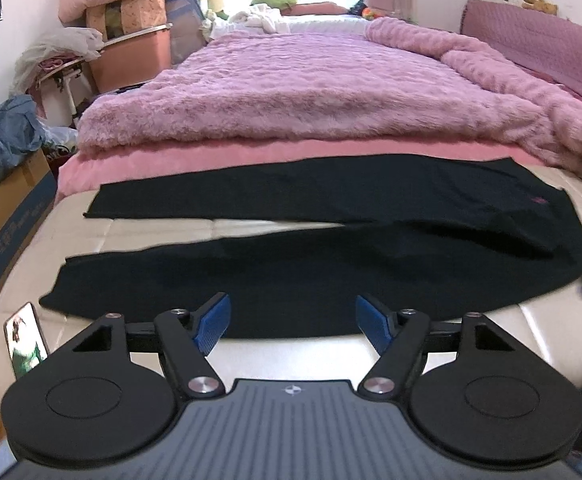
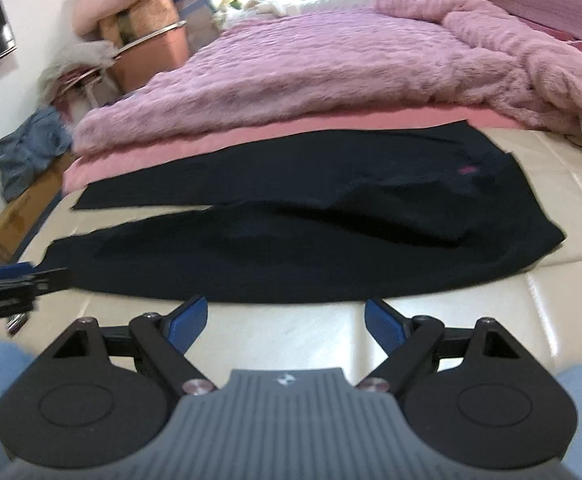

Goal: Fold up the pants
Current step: 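Lower both grippers onto the trouser hems and close them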

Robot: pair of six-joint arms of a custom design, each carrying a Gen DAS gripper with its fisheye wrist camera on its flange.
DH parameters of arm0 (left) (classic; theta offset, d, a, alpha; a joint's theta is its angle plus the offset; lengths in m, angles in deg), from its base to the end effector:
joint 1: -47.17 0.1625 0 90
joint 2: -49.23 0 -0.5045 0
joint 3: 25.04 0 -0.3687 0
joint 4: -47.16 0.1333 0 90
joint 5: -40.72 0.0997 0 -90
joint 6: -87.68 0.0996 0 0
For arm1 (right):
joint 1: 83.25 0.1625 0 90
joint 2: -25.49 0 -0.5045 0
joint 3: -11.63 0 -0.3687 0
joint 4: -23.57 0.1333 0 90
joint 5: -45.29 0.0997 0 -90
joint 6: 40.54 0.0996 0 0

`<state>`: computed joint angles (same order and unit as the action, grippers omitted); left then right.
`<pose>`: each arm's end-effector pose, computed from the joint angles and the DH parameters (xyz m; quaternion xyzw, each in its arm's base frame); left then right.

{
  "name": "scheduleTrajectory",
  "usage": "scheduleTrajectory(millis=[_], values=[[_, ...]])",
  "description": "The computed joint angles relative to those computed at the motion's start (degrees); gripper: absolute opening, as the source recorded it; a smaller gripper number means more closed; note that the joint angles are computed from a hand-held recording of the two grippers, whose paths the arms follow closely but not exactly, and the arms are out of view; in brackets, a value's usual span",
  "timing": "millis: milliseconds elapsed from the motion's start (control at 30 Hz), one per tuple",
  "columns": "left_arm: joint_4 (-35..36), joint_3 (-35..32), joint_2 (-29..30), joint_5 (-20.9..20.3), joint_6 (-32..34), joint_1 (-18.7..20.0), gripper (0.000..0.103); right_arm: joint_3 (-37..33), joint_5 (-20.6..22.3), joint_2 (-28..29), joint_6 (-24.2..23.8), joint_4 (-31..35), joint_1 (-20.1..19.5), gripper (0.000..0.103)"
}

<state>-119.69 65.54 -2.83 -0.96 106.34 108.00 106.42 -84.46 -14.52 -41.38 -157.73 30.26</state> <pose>-0.1686 -0.7281 0.3406 0.2265 0.8423 -0.3337 0.3575 0.3529 -0.6368 0.1834 0.0842 -0.8955 0.3524 0.2586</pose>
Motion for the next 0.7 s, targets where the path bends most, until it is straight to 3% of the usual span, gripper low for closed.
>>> scheduleTrajectory(millis=[133, 367, 567, 700], values=[[2.3, -6.3, 2.9, -1.5, 1.3, 3.2, 0.072, -2.2, -0.1, -0.2, -4.7, -2.1, -3.2, 0.067], [12.9, -19.1, 8.6, -0.6, -6.6, 7.5, 0.057, -10.7, 0.7, 0.2, -9.8, 1.0, -10.0, 0.033], [24.8, -28.8, 12.9, 2.4, -13.1, 9.5, 0.051, -25.9, 3.7, 4.2, -14.4, 9.9, -15.9, 0.026], [29.1, -31.8, 14.6, 3.3, -15.0, 10.4, 0.05, -39.2, 4.3, 8.8, -14.4, 18.4, -19.3, 0.026]])
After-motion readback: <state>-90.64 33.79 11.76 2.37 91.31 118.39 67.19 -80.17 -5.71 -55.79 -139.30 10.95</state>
